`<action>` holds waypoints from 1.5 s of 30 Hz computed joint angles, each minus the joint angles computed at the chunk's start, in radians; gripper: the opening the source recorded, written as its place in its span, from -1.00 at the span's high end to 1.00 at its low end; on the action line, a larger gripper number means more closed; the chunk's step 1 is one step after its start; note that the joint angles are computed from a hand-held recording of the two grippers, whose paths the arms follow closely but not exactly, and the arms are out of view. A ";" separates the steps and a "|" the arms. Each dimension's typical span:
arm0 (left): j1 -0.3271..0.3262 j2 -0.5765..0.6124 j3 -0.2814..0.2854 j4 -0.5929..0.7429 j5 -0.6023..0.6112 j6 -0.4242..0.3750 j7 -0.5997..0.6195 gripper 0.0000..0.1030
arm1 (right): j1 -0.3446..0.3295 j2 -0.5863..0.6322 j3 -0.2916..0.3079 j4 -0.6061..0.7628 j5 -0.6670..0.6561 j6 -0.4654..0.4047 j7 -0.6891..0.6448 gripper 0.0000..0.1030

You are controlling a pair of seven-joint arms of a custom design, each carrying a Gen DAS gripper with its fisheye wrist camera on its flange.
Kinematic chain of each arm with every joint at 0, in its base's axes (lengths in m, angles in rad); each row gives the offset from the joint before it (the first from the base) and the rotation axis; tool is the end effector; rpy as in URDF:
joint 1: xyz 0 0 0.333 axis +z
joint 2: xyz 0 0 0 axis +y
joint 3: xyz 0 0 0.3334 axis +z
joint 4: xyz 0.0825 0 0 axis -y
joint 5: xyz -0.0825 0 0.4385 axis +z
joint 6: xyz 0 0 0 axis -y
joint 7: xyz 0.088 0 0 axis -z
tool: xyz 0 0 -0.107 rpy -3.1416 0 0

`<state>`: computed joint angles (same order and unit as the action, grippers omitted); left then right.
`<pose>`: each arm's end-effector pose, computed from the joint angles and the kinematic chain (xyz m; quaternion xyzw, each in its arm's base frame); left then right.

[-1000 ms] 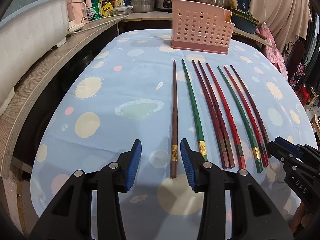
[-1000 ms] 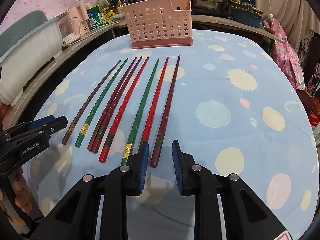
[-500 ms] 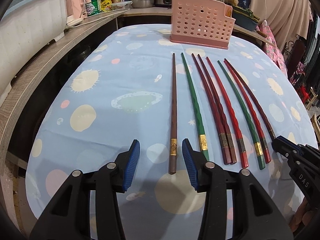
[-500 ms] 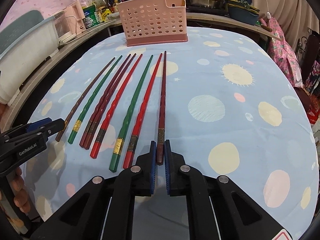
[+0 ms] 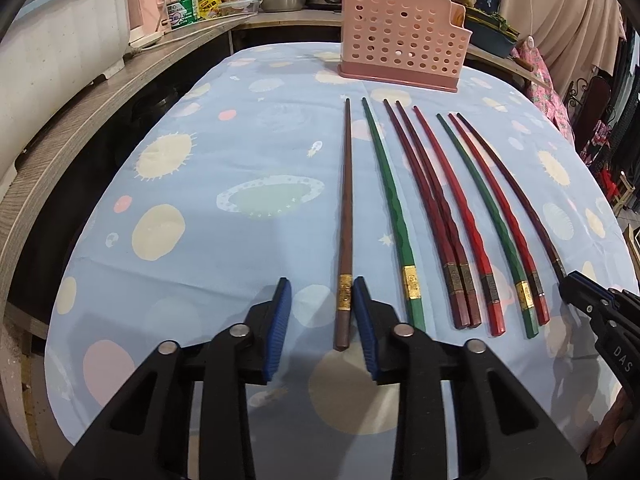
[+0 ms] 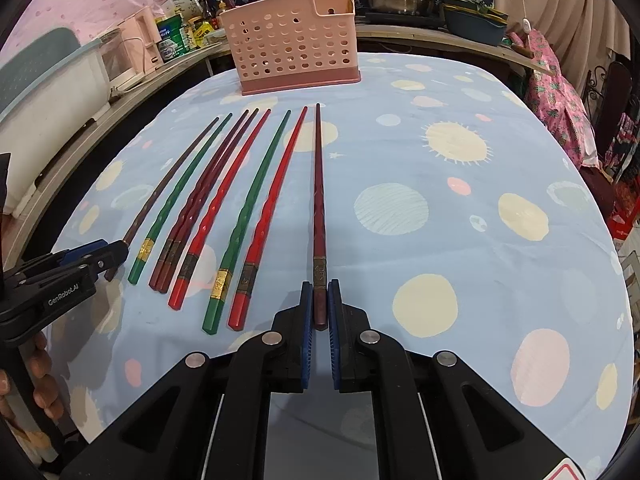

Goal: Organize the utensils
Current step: 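Grasp dark red chopstick with right tool while left tool grasps brown chopstick, then lift both held chopsticks and carry them above the pink basket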

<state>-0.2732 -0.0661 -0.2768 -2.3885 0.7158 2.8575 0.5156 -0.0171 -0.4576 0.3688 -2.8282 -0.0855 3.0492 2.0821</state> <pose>0.4570 -0.3226 0.3730 -0.6243 0.7170 -0.2470 0.1872 0.4029 0.1454 0.3702 -0.6481 0.6868 -0.2011 0.2604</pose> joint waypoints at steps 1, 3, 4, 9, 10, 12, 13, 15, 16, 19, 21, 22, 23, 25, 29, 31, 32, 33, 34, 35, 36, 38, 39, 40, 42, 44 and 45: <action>-0.001 0.000 0.001 0.000 -0.005 0.000 0.005 0.67 | 0.001 0.000 -0.001 0.000 0.000 0.001 0.000 0.87; -0.002 0.000 0.004 -0.004 -0.025 0.011 0.025 0.80 | 0.002 0.000 -0.002 0.000 0.001 0.000 0.000 0.87; -0.002 -0.001 0.003 -0.005 -0.028 0.013 0.027 0.83 | 0.002 0.000 -0.002 0.000 0.000 0.000 0.000 0.87; -0.003 -0.003 0.003 -0.009 -0.051 0.022 0.054 0.86 | 0.002 0.000 -0.002 0.000 0.000 0.000 0.001 0.87; -0.004 -0.004 0.003 -0.011 -0.057 0.023 0.058 0.87 | 0.002 -0.002 -0.003 -0.002 0.001 0.001 0.002 0.87; -0.004 -0.006 0.002 -0.012 -0.064 0.022 0.063 0.87 | 0.001 -0.009 -0.003 -0.005 0.001 0.002 0.003 0.87; -0.004 -0.008 0.002 -0.013 -0.069 0.024 0.066 0.87 | 0.000 -0.013 -0.003 -0.008 0.002 0.002 0.003 0.87; -0.003 -0.013 0.001 -0.016 -0.074 0.024 0.068 0.87 | 0.000 -0.024 -0.004 -0.012 0.005 0.003 0.003 0.87; -0.002 -0.017 0.001 -0.016 -0.074 0.025 0.068 0.87 | -0.001 -0.030 -0.003 -0.014 0.007 0.004 0.004 0.87; 0.002 -0.033 -0.002 -0.020 -0.074 0.028 0.063 0.87 | -0.001 -0.050 -0.008 -0.020 0.014 0.006 0.001 0.87; 0.004 -0.046 -0.003 -0.023 -0.078 0.032 0.063 0.87 | -0.002 -0.065 -0.010 -0.022 0.019 0.007 -0.003 0.87; 0.006 -0.054 -0.004 -0.024 -0.079 0.035 0.064 0.87 | -0.002 -0.073 -0.011 -0.023 0.022 0.007 -0.006 0.87; 0.009 -0.064 -0.005 -0.025 -0.079 0.039 0.063 0.87 | -0.002 -0.080 -0.014 -0.022 0.025 0.008 -0.009 0.87; 0.017 -0.078 -0.009 -0.023 -0.074 0.041 0.059 0.87 | -0.002 -0.096 -0.020 -0.021 0.033 0.012 -0.017 0.87; 0.033 -0.112 -0.016 -0.019 -0.069 0.052 0.055 0.87 | -0.014 -0.128 -0.019 -0.014 0.044 0.021 -0.034 0.87; 0.043 -0.125 -0.021 -0.013 -0.062 0.058 0.051 0.87 | -0.029 -0.143 -0.013 -0.005 0.047 0.028 -0.043 0.87; 0.049 -0.131 -0.024 -0.008 -0.056 0.061 0.049 0.87 | -0.037 -0.148 -0.011 0.001 0.049 0.031 -0.047 0.87; 0.057 -0.135 -0.029 -0.002 -0.045 0.063 0.044 0.87 | -0.046 -0.153 -0.007 0.007 0.051 0.035 -0.051 0.87; 0.066 -0.140 -0.034 0.006 -0.032 0.063 0.038 0.87 | -0.053 -0.155 -0.006 0.013 0.053 0.039 -0.056 0.87; 0.077 -0.143 -0.040 0.016 -0.013 0.066 0.026 0.87 | -0.061 -0.155 -0.007 0.023 0.056 0.045 -0.062 0.87; 0.091 -0.144 -0.048 0.027 0.010 0.068 0.007 0.87 | -0.066 -0.154 -0.008 0.032 0.060 0.052 -0.068 0.87; 0.113 -0.145 -0.058 0.052 0.053 0.072 -0.028 0.87 | -0.088 -0.154 0.003 0.048 0.067 0.066 -0.075 0.87; 0.121 -0.143 -0.060 0.062 0.070 0.076 -0.043 0.87 | -0.103 -0.152 0.011 0.059 0.068 0.073 -0.078 0.87; 0.128 -0.141 -0.063 0.075 0.088 0.078 -0.058 0.87 | -0.114 -0.149 0.016 0.069 0.071 0.080 -0.083 0.87; 0.143 -0.132 -0.069 0.108 0.133 0.076 -0.091 0.87 | -0.121 -0.135 0.010 0.090 0.082 0.097 -0.098 0.87; 0.153 -0.124 -0.072 0.137 0.183 0.073 -0.127 0.87 | -0.124 -0.125 0.005 0.107 0.097 0.111 -0.113 0.87; 0.157 -0.119 -0.073 0.154 0.209 0.072 -0.148 0.87 | -0.129 -0.121 0.007 0.115 0.104 0.117 -0.119 0.87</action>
<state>-0.1162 -0.1846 -0.3497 -2.2345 0.9248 2.9294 0.3677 -0.1458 -0.5786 0.3755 -2.7135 0.0182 3.1660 1.9628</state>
